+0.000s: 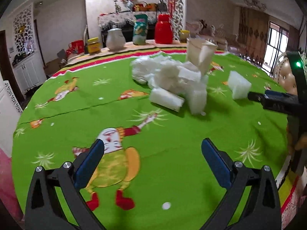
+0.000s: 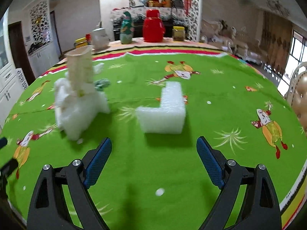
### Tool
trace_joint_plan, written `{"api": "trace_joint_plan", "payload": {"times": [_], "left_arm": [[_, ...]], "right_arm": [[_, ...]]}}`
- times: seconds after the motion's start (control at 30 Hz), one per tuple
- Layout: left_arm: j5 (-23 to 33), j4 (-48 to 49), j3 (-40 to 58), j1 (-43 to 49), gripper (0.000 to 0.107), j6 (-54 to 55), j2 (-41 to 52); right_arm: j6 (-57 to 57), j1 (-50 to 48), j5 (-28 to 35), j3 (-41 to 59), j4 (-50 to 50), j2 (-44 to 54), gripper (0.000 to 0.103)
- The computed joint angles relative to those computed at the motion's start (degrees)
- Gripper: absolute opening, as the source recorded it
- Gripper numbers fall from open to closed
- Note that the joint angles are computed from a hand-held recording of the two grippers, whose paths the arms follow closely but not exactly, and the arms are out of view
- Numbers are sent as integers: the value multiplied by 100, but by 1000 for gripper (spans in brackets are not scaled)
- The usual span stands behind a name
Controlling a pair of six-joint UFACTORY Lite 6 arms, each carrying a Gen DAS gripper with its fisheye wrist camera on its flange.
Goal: Collect trash
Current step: 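Grasp the L-shaped white foam with the right tool while the left tool grasps the paper cup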
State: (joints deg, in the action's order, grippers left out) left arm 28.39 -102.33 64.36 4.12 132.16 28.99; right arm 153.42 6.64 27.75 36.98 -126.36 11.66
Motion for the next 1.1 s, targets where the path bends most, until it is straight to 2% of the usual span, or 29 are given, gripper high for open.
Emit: {"api": "trace_joint_plan", "payload": {"times": [0.1,0.33,0.4,0.43,0.47,0.57,0.73,0.87,0.97,1.1], "left_arm": [[-215,77,171,-267,98,-145,120],[-439,1376,1104,-738,98,-2069,786],[-419,1796,1347,-814,98,-2599,949],[-421,1935,1442,-861,98,-2780,1015],[-403,2050,1558,-905,98,-2920,1096],[-419,2055,1803,-1020,98,-3023,1270],[-350,1558,2053,-1114,98,-2873,1382],[-318,977,2207,-1218,98,-2460,1315],[-331,1564,2852,-1340,98,-3218,1553],[-502,2417,3935,-1644,98,-4171,2055]], "right_arm": [[431,-431,-255,439,-642,481,85],[-703,-852,-835,1909,236,1669,85],[-394,-961,-888,1932,-134,1746,84],[-97,-1031,-934,1926,-476,1759,70],[343,-1105,-995,1857,-925,1719,61],[1283,-1163,-881,1399,-1818,1339,60],[1562,-868,-554,487,-1896,437,59],[1425,-434,-256,-112,-1351,-219,59],[1470,-99,106,-496,-1021,-569,59],[1981,5,544,-846,-1269,-721,59]]}}
